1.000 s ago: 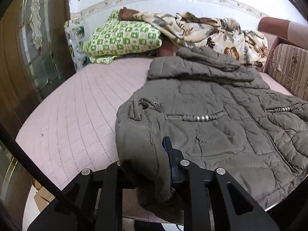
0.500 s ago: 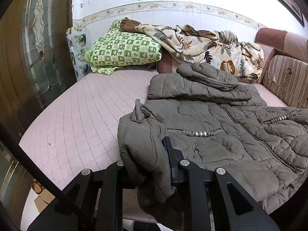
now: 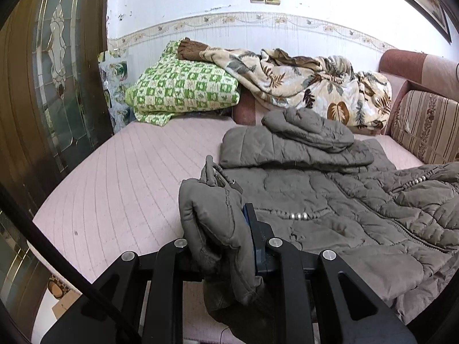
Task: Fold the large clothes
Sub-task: 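Lift the held jacket side with both grippers and fold it over the body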
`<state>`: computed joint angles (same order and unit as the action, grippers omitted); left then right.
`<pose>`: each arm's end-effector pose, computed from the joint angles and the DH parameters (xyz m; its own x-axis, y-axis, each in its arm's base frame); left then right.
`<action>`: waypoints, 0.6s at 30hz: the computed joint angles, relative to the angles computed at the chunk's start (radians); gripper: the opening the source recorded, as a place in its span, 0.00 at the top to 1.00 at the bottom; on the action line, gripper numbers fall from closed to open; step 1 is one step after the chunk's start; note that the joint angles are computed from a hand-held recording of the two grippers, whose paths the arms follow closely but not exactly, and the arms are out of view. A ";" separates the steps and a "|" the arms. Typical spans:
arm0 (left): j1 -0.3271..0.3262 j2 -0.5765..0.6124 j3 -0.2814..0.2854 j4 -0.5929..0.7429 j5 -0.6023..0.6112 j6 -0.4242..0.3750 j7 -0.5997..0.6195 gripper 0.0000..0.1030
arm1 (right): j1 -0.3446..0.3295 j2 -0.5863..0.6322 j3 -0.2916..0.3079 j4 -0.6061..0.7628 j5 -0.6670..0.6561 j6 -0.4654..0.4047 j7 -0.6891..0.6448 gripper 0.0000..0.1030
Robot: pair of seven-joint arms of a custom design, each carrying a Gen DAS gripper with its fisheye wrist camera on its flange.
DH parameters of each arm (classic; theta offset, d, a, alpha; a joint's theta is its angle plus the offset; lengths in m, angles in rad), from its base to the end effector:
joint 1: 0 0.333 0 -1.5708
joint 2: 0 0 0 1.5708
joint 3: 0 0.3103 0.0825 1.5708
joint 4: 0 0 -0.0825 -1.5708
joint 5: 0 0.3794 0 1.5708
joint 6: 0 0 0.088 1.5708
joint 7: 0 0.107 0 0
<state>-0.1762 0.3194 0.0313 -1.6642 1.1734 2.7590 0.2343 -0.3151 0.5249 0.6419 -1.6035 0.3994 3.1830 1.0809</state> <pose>0.6707 -0.1393 0.4866 0.2482 -0.9682 -0.0309 -0.4922 -0.0986 -0.8649 0.7106 0.0973 0.4931 0.2725 -0.9381 -0.2137 -0.4490 0.0725 -0.8906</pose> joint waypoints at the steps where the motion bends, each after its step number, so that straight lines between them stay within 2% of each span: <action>1: 0.000 0.003 0.000 0.010 -0.001 -0.001 0.003 0.80 | 0.005 0.004 -0.002 0.010 -0.003 0.000 0.000 0.83; 10: 0.000 0.050 0.011 0.123 -0.068 0.006 0.088 0.80 | 0.053 0.043 -0.039 0.123 -0.013 -0.031 0.004 0.83; 14: -0.004 0.084 0.024 0.190 -0.108 0.009 0.133 0.80 | 0.100 0.070 -0.083 0.207 0.000 -0.066 -0.001 0.83; 18: 0.005 0.151 0.025 0.311 -0.214 0.010 0.239 0.80 | 0.162 0.115 -0.146 0.328 0.027 -0.125 0.004 0.83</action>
